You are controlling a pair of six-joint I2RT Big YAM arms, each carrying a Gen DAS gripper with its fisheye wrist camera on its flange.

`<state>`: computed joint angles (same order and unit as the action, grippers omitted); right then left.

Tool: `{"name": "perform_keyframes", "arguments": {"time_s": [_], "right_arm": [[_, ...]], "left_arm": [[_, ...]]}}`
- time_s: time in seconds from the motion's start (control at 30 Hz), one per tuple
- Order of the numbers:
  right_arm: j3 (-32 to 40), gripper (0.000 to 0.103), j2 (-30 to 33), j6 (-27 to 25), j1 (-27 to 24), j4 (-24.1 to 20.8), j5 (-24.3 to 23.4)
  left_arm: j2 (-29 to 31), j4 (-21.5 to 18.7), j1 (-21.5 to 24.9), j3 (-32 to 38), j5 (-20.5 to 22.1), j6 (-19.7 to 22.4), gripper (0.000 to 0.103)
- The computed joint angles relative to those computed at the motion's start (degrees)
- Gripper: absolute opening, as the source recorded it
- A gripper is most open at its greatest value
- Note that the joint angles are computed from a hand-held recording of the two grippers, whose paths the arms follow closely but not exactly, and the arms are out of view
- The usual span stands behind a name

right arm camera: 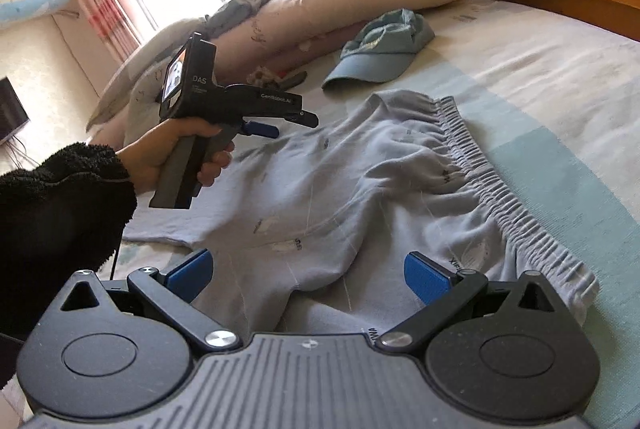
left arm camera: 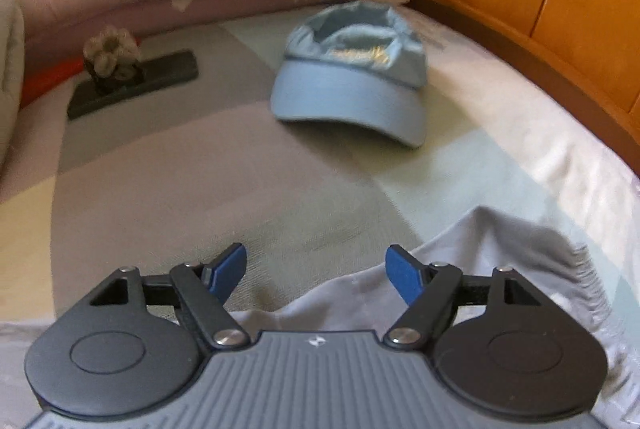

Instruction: Fold clothes

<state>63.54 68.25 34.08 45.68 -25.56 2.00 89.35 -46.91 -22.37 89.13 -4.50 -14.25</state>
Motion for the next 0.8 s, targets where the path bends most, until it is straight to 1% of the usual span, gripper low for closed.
{"name": "perform_keyframes", "arguments": {"time_s": [0.03, 0.1, 0.2, 0.27, 0.37, 0.4, 0.5, 0.53, 0.63, 0.7, 0.77, 0.8], "right_arm": [[-0.29, 0.103, -0.16, 0.04, -0.02, 0.26, 0.06], [-0.56, 0.103, -0.36, -0.17, 0.16, -0.09, 0.6], [-0.25, 0.103, -0.4, -1.26, 0.74, -1.89, 1.74], [-0.17, 0.103, -0.51, -1.97, 0.98, -2.46, 1.59], [0.64, 0.103, -0.45, -2.28, 1.4, -4.93, 1.82], [1.26, 0.103, -0.23, -2.55, 1.78, -6.44, 2.66], [3.55, 0.103, 0.85, -3.61, 3.09, -11.63, 5.79], [3.98, 0.103, 1.04, -4.01, 3.4, -12.6, 6.19], [4.21, 0.103, 1.14, -5.36, 3.95, -13.49, 5.89], [4.2, 0.103, 1.31, -6.1, 4.21, -13.76, 5.82], [4.19, 0.103, 1.51, -6.65, 4.4, -14.02, 5.67], [4.21, 0.103, 1.58, -6.81, 4.44, -14.03, 5.48]], "left_arm": [[-0.42, -0.91, -0.39, 0.26, 1.9, 0.72, 0.077], [-0.44, -4.92, -1.91, 1.88, 5.95, 3.13, 0.077], [0.19, -8.9, -3.72, 3.48, 13.98, 7.3, 0.079], [1.83, -11.0, -5.5, 4.97, 10.7, 9.76, 0.079], [5.38, -12.22, -5.91, 7.34, 3.43, 5.83, 0.08], [5.7, -10.77, -5.8, 7.29, 2.5, 4.27, 0.081], [7.41, -11.33, -5.71, 10.25, 1.21, -1.22, 0.079], [7.18, -10.64, -5.72, 10.29, 2.63, -2.01, 0.079], [6.24, -8.97, -6.57, 10.47, 9.04, -1.56, 0.079], [6.86, -9.24, -7.01, 11.35, 13.21, -1.03, 0.081], [8.5, -9.09, -7.74, 12.81, 13.44, -0.06, 0.081], [9.27, -8.85, -8.01, 13.33, 12.73, 0.19, 0.081]]}}
